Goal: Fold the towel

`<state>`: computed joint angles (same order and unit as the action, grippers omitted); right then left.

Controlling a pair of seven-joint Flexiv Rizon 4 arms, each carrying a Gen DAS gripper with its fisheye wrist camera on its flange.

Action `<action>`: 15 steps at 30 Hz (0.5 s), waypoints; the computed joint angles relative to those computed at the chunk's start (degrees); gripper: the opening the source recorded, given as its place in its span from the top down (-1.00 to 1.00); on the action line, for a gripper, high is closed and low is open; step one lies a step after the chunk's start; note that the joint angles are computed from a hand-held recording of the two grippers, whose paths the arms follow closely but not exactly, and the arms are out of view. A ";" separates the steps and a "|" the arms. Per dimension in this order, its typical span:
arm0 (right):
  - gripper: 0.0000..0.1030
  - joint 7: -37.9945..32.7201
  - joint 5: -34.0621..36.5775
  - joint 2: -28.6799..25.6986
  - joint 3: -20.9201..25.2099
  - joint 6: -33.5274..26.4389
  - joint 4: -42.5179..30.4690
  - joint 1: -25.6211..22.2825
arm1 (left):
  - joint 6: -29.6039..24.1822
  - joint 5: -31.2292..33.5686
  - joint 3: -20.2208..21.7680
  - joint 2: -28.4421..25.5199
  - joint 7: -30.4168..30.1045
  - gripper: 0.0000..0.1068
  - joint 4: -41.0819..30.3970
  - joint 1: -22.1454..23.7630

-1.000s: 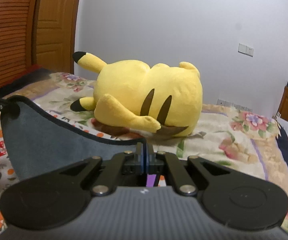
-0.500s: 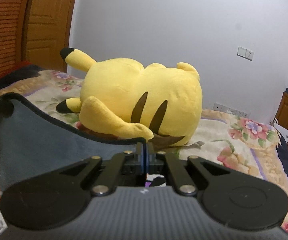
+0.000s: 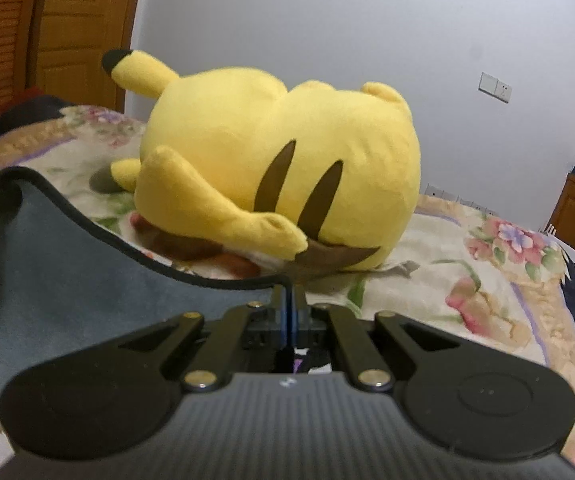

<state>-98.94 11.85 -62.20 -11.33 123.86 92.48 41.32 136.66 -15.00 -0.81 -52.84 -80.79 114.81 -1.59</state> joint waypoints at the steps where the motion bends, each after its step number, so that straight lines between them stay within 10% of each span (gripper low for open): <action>1: 0.95 0.02 0.34 -0.24 -0.30 -0.48 -0.25 0.28 | -0.11 -0.30 0.09 -0.50 0.08 0.90 -0.44 -0.14; 15: 0.95 2.81 1.45 -4.33 -3.36 -4.05 -3.39 1.87 | -1.41 -5.27 1.33 -5.36 2.90 0.90 -5.37 -2.52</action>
<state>-96.13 13.30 -66.53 -14.70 119.82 89.09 43.19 135.25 -20.27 0.52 -58.20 -77.89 109.44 -4.11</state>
